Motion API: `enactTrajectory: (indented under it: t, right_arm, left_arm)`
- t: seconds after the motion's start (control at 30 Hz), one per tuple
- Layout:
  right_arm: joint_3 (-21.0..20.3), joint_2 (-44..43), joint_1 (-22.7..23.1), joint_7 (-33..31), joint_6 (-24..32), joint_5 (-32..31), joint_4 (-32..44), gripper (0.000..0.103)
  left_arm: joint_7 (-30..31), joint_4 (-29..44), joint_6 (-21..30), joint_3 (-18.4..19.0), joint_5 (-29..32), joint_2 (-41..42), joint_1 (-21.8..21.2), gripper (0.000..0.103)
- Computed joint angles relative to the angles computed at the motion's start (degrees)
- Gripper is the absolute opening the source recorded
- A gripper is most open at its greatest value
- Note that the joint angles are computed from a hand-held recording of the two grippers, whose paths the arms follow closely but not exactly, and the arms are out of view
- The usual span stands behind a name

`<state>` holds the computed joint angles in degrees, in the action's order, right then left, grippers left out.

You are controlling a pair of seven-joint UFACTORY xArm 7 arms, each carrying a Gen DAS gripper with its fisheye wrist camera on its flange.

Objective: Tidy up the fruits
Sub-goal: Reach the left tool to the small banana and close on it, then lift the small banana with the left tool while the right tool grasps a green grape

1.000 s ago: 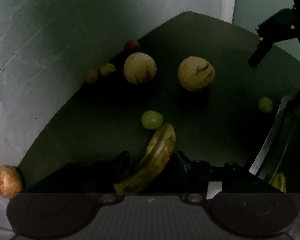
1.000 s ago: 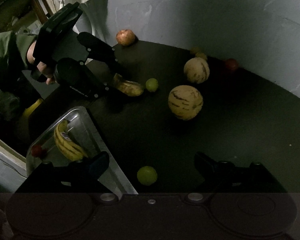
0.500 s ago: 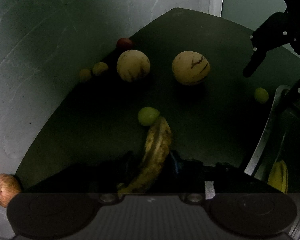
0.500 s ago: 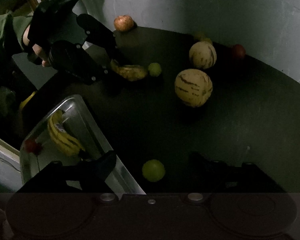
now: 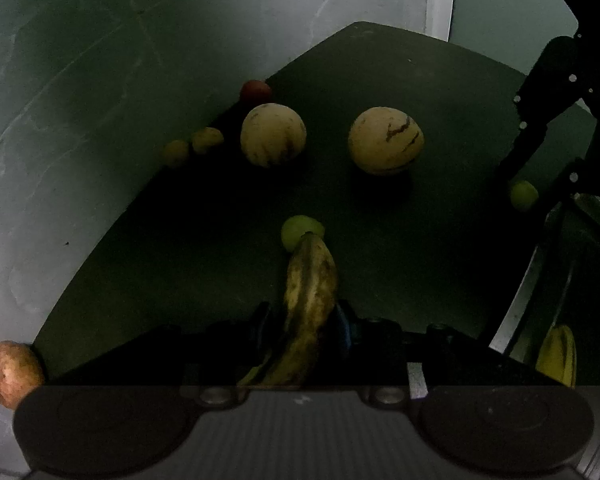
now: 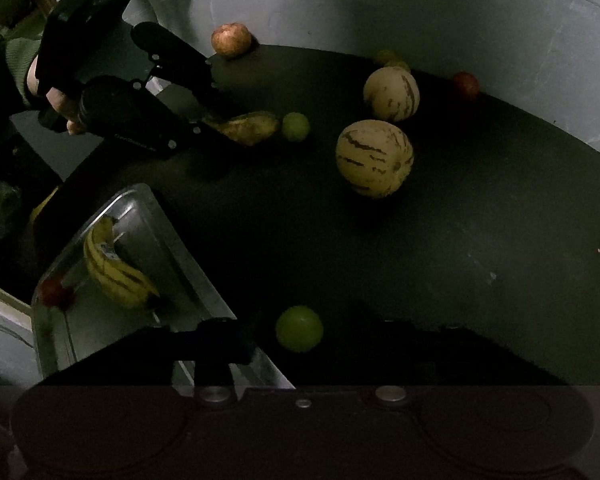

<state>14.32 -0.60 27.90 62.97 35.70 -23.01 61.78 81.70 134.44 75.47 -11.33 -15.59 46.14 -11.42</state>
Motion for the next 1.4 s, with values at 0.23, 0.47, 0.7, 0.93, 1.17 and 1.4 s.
enactTrajectory:
  t: [0.23, 0.47, 0.7, 0.93, 1.17, 1.4]
  right_arm:
    - [0.25, 0.44, 0.51, -1.92, 1.43, -0.49, 0.86, 0.026]
    - [0.16, -0.26, 0.34, -0.55, 0.37, -1.99, 0.19, 0.024]
    - [-0.24, 0.40, -0.25, -0.55, -1.31, -3.70, 1.09, 0.024]
    - [-1.68, 1.73, -1.05, 0.38, -3.86, -7.02, 3.04, 0.024]
    - [-1.87, -0.71, -2.38, -1.12, -7.30, -8.98, 2.22, 0.024]
    - [-1.02, -6.09, -4.30, -9.09, -11.79, -4.72, -1.45, 0.024]
  left_arm:
    - [0.92, -3.44, -2.19, -0.17, -0.56, -1.95, 0.62, 0.035]
    - [0.61, -6.97, -5.26, -0.13, -1.49, -3.92, 1.33, 0.031]
    - [-2.50, -13.64, -8.90, -0.11, -2.81, -8.14, 2.14, 0.031]
    - [-8.66, -27.02, -17.28, -0.05, -6.51, -17.31, 2.98, 0.031]
    - [-24.49, -47.11, -31.83, 1.44, -10.25, -31.74, 1.27, 0.031]
    - [-50.25, -62.45, -44.62, 3.04, -3.32, -44.93, -2.81, 0.031]
